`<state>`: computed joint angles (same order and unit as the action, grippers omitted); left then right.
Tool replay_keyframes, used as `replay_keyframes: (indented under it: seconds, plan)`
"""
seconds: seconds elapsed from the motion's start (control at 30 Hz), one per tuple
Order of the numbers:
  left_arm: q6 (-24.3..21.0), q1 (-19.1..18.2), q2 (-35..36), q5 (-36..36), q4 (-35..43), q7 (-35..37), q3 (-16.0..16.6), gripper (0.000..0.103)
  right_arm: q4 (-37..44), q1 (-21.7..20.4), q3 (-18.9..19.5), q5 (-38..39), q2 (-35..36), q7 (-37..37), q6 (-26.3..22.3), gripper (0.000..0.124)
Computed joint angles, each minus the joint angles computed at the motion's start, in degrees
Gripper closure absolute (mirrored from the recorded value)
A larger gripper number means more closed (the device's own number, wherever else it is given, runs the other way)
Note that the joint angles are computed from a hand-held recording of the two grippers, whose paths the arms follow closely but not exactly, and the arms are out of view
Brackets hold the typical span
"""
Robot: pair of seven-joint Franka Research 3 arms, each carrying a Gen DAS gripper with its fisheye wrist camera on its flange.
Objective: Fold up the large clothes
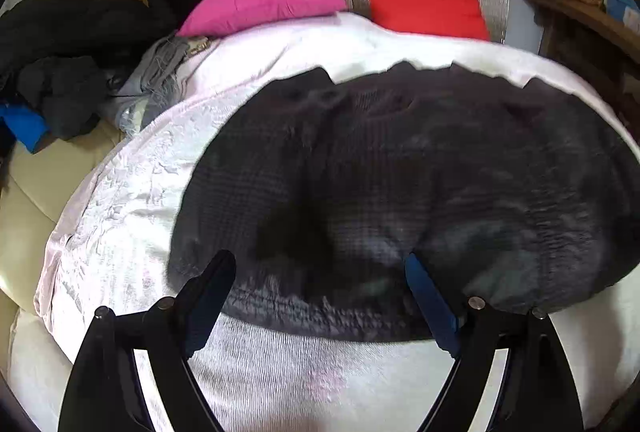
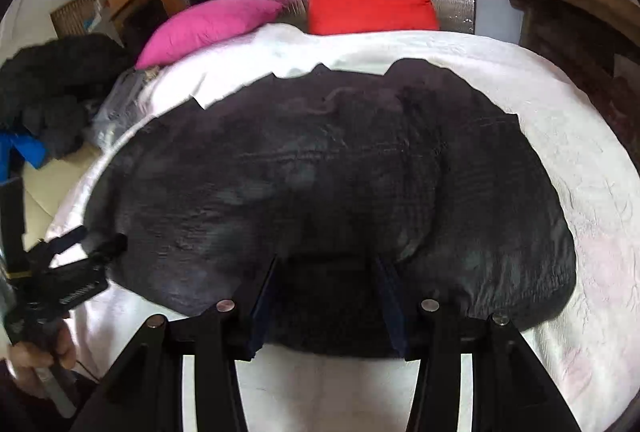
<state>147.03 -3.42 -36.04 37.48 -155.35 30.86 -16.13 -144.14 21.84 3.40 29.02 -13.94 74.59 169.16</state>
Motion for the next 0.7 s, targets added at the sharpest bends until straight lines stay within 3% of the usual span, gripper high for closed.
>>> replay_keyframes:
  seconds: [0.13,0.27,0.43,0.7]
  plan:
    - [-2.48,-1.99,-8.2,-0.85,-2.69,-2.63,-1.58,0.016,-6.55,-2.94,4.16,-5.2,-7.55,5.57,4.75,0.072]
    - [-7.65,-6.07,-15.43,-3.75,-3.58,-2.69,-2.59,0.016,-11.57,-7.51,9.3,-9.77,-16.56,13.1,5.31,0.071]
    - [-15.05,-10.8,-22.56,-5.17,-2.25,-1.53,-5.27,0.013,-14.48,-9.85,10.81,-14.03,-26.69,19.34,-0.65,0.067]
    - [-22.65,-13.76,-32.3,-2.82,1.01,-1.02,-8.24,0.005,-15.89,-10.79,11.5,-20.68,-42.12,25.63,-11.34,0.067]
